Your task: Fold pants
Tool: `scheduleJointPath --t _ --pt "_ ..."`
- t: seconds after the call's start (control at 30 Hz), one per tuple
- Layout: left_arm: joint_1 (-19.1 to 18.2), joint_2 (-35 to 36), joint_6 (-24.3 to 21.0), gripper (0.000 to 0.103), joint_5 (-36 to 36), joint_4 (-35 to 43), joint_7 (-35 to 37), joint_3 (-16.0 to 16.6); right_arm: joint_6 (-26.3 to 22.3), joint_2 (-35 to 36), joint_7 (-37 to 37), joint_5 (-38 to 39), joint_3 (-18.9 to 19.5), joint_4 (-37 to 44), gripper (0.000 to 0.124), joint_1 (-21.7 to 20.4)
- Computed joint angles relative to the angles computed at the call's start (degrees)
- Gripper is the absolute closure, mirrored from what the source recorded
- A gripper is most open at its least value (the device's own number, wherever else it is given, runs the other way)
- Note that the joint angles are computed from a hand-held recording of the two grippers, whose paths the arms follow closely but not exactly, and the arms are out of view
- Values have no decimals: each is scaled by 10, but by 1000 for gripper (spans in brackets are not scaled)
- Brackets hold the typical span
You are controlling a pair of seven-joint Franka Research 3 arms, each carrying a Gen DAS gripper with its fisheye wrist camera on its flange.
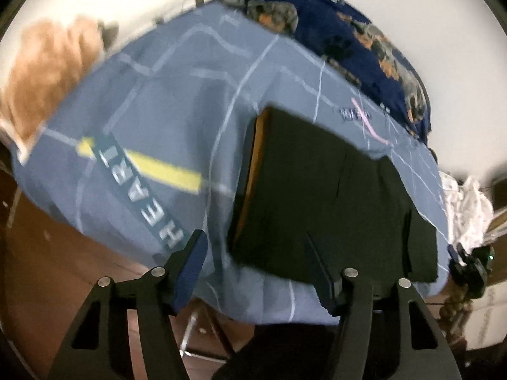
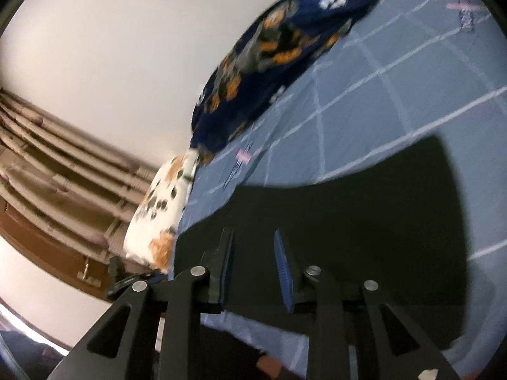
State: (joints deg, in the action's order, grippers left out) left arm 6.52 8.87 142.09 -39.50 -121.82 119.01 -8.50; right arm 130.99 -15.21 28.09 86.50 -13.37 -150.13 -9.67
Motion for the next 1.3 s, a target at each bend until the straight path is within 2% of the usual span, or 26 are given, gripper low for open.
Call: scheduleJointPath --t 0.1,0.2,0.27,0.33,0.43,0.6,0.7,0.8,0.97,1.07,1.13,1.3 --pt "9 14 -15 41 -24 -2 12 -1 6 -2 10 0 15 -8 98 15" --pt "30 29 -48 41 -100 6 69 -9 15 -2 24 -3 24 -13 98 27" --pt "30 45 -68 41 -99 20 72 -8 20 -4 27 2 27 -18 97 34" --pt "39 63 -111 42 -107 39 77 -11 28 -3 31 9 31 -20 97 41" --pt "41 58 -105 42 -121 34 107 -15 36 -7 32 16 34 -24 96 49" --pt "55 67 -133 42 -168 40 116 -14 44 -3 37 28 38 -25 94 60" --pt "56 35 -110 42 -210 15 145 -10 48 0 44 28 42 -22 93 66" --pt "61 20 -142 42 -265 6 160 1 56 -5 43 26 47 -22 91 72" --pt "45 49 -182 42 -217 35 111 9 58 0 48 35 46 -17 88 78" --pt "33 66 -161 42 -170 45 80 5 58 -4 47 39 48 -20 88 81" --pt "38 83 -160 42 -173 56 75 -2 63 -10 46 38 51 -22 88 84" --pt "51 93 -143 42 -209 62 118 -18 71 -22 48 40 50 -29 85 88"
